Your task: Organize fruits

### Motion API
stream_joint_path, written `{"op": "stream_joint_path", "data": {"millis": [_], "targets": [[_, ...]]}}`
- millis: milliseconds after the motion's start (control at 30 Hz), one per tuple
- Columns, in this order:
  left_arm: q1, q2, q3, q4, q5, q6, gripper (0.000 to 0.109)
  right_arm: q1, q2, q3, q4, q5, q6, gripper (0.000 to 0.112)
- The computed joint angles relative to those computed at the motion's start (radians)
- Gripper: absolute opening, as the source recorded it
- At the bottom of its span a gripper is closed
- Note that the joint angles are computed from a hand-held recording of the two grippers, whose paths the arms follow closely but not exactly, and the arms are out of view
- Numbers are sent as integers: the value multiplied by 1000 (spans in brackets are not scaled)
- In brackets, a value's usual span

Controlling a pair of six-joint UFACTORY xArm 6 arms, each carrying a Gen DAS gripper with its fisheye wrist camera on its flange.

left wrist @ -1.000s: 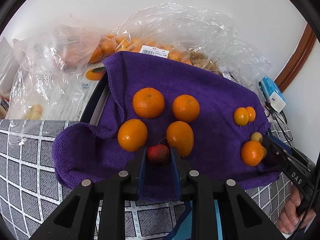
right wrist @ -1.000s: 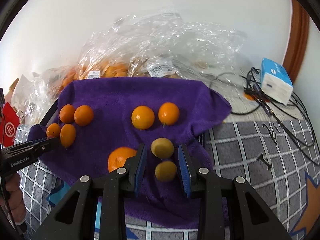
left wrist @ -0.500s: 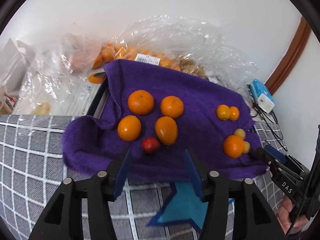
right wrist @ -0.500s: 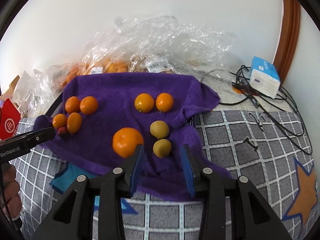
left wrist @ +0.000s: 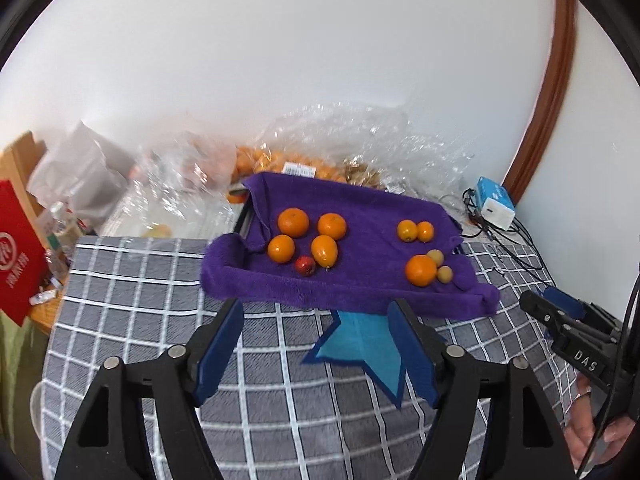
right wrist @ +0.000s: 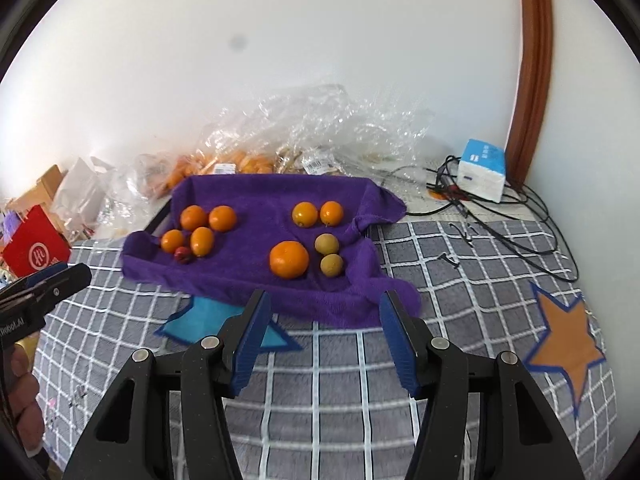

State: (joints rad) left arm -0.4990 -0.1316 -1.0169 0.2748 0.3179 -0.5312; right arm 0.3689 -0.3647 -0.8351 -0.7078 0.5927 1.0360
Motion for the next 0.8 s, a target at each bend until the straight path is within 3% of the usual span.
{"op": "stream_joint_path", "data": {"millis": [67,133,200,333,533,800], "targets": [[-9,-44,30,76,4,-66,79,27,-49,20,-15,37,23,59],[-19,-87,57,125,13,-112,81,46,-90,39,-33,63,51,75],[-30,-129,83,168,25,-151,83,70,-145,68,-69,93,91,85],[-52,-199,120,263,54,-232,89,121,-233,101,-110,167,115,94],[-93,-282,164,352,86,-321,92,193,-342,145,-134,260,151,102],[-121,-343,204,431,92,-407,94,260,-436,179,-156,363,184,102]]}}
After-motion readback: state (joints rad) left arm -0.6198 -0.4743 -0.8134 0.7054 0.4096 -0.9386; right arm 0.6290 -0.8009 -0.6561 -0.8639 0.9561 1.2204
